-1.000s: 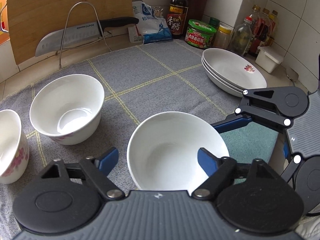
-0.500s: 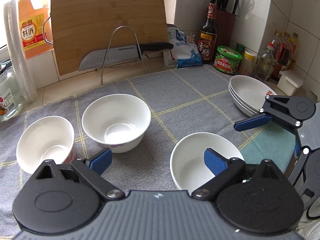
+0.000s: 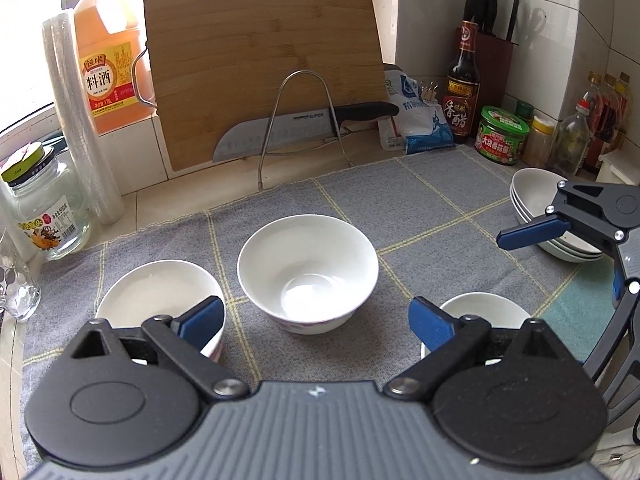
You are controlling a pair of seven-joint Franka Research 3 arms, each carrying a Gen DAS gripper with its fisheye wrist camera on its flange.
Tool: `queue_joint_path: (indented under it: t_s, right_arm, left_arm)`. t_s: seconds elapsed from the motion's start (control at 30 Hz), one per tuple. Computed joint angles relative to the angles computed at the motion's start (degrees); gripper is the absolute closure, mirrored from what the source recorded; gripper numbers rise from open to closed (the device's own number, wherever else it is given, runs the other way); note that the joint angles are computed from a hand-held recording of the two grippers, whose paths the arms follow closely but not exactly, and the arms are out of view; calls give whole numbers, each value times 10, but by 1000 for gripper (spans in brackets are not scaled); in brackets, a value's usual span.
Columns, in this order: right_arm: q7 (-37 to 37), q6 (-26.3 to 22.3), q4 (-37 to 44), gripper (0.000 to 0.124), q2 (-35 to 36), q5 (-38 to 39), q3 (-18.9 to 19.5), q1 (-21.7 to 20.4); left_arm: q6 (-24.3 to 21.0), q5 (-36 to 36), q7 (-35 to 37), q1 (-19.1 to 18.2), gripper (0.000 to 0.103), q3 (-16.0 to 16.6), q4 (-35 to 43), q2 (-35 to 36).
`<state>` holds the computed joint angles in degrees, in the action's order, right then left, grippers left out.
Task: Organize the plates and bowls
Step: 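Move the left tool to another white bowl and grip its rim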
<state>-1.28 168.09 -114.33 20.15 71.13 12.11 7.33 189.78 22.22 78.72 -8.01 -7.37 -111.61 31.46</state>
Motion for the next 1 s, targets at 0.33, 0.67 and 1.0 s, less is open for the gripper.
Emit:
queue_joint_path:
  t_s: [0.33,0.67,1.0]
  right_arm:
    - [64,0,59,21,55,-88,5,-2]
    - [172,-14,127,21,116,-215,3,2]
    - [270,-36,180,21,166,-324,4,1]
  left_arm:
    - [-55,11,43,38,5,-39,97,59]
    - [-120,-17,115,65,6,-81,197,126]
    - [-178,-68,193,76,17,-108,261,170]
